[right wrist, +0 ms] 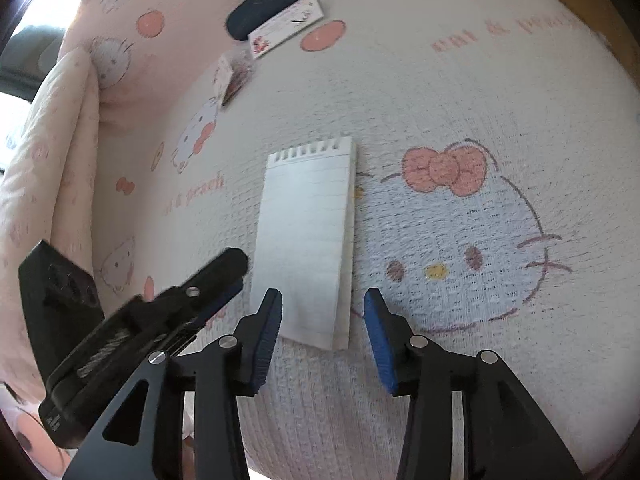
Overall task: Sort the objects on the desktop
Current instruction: 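Drag the white notepad across the sheet with both tools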
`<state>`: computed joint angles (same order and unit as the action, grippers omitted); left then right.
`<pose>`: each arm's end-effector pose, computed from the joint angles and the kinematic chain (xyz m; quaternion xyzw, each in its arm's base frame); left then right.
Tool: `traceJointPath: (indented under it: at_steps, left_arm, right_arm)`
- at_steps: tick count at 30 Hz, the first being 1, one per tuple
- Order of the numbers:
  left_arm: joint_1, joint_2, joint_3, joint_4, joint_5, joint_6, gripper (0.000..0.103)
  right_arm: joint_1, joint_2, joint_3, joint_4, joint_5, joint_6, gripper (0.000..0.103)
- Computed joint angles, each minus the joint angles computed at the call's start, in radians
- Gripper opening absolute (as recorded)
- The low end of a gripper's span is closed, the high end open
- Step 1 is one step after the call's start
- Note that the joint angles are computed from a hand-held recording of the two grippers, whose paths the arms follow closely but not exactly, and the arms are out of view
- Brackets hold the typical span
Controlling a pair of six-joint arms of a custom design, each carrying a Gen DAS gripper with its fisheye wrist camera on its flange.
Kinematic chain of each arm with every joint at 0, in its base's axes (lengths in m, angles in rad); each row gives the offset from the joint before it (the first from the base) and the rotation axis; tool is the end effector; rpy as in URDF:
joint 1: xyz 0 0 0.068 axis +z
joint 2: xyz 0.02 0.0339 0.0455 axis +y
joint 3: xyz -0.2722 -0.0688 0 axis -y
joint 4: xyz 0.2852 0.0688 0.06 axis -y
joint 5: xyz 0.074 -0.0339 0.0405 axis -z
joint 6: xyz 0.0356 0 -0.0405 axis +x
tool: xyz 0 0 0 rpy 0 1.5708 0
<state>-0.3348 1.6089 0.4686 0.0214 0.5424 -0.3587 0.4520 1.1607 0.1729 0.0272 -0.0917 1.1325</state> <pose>0.2296 -0.0994 0.0574 0.0488 0.9396 -0.3189 0.1143 0.1617 0.0821 0.0684 0.3050 0.9028 0.2443 0.1796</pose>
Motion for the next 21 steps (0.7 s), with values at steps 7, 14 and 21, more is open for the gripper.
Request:
traceJointPath:
  at_steps: [7,14,21]
  left_arm:
    - [0.022,0.139,0.076,0.048,0.045,-0.046,0.044]
    - [0.009,0.163,0.094,0.059,0.046,-0.033,0.044]
    - [-0.021,0.159,0.083,0.076,0.038,-0.12,0.044]
  right_arm:
    - [-0.086,0.132,-0.016,0.205,-0.052,0.014,0.041]
    - [-0.122,0.227,-0.034,0.384,-0.055,0.015,0.041]
    - [-0.104,0.302,-0.048,0.521,-0.016,-0.025,0.041]
